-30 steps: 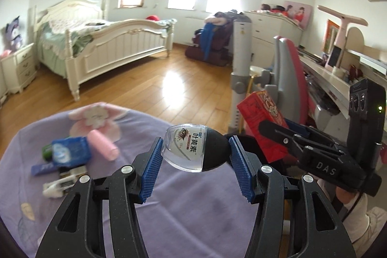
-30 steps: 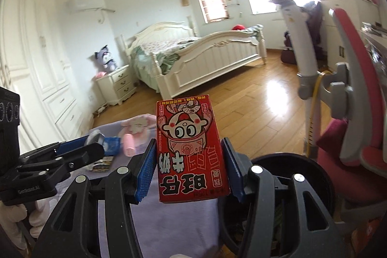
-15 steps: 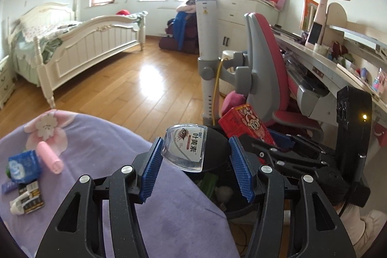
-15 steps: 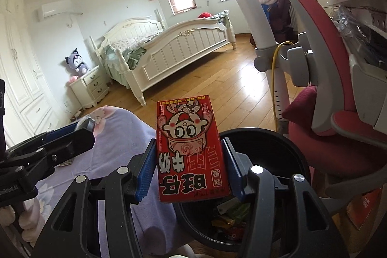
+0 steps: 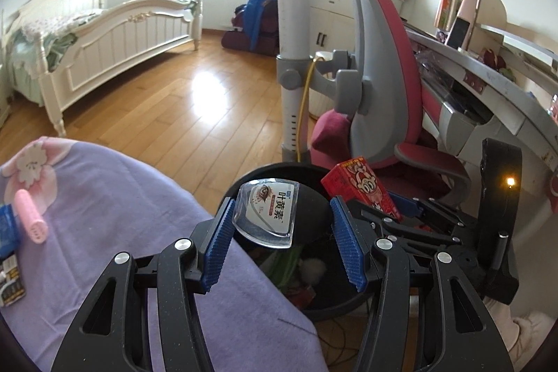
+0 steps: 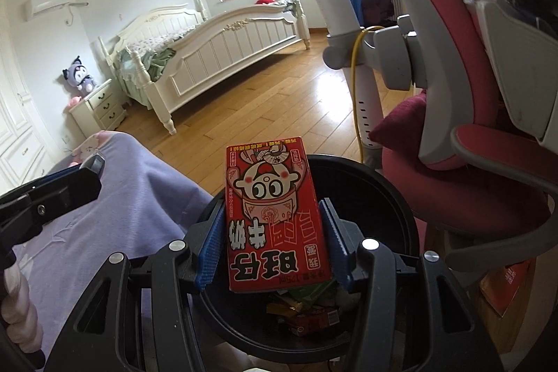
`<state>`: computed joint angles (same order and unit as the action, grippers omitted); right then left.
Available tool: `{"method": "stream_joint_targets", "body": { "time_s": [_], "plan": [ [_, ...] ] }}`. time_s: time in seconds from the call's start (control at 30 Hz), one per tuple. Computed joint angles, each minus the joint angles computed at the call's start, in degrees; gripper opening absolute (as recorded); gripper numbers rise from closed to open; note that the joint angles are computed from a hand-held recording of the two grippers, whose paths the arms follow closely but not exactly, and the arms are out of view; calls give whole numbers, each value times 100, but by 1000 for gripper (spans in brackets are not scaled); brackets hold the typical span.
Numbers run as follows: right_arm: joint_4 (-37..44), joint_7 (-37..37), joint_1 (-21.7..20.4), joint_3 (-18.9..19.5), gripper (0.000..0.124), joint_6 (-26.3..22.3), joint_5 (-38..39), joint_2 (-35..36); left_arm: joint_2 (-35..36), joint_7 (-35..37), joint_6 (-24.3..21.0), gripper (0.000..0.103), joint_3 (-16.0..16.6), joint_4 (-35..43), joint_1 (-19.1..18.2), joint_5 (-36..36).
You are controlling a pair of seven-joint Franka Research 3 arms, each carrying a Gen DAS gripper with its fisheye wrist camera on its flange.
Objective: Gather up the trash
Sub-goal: 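Carry the clear-domed item and red milk box over the bin and open both tools, then grasp the blue probiotics stick with the left tool while the right tool grasps the blue wipe pack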
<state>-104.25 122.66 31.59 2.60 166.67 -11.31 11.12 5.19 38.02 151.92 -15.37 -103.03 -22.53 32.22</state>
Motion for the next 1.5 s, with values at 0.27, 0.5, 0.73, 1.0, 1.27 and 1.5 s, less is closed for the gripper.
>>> {"method": "stream_joint_targets", "body": {
  "time_s": [0.27, 0.5, 0.73, 1.0, 1.27, 1.5],
  "plan": [
    [-21, -354, -234, 111, 52, -70, 577, 46, 507, 313, -86, 56, 19, 526, -121, -193],
    [-137, -302, -262, 55, 63, -101, 789, -28, 605, 167, -276, 79, 158, 785, -343, 331],
    [-183, -567, -350, 223, 66, -100, 1072, -71, 266, -88, -367, 85, 157, 556, -328, 630],
    [245, -1036, -177, 411, 66, -289, 1240, 67, -718, -783, -369, 91, 28, -407, 15, 989],
    [1245, -1668, 137, 562, 72, -704, 1350, 535, -2295, -1376, -411, 91, -92, -1978, 676, 704],
    [2646, -2326, 515, 679, 72, -1371, 1470, 1311, -3838, -1400, -577, 91, 113, -3351, 1252, 141]
  ]
}}
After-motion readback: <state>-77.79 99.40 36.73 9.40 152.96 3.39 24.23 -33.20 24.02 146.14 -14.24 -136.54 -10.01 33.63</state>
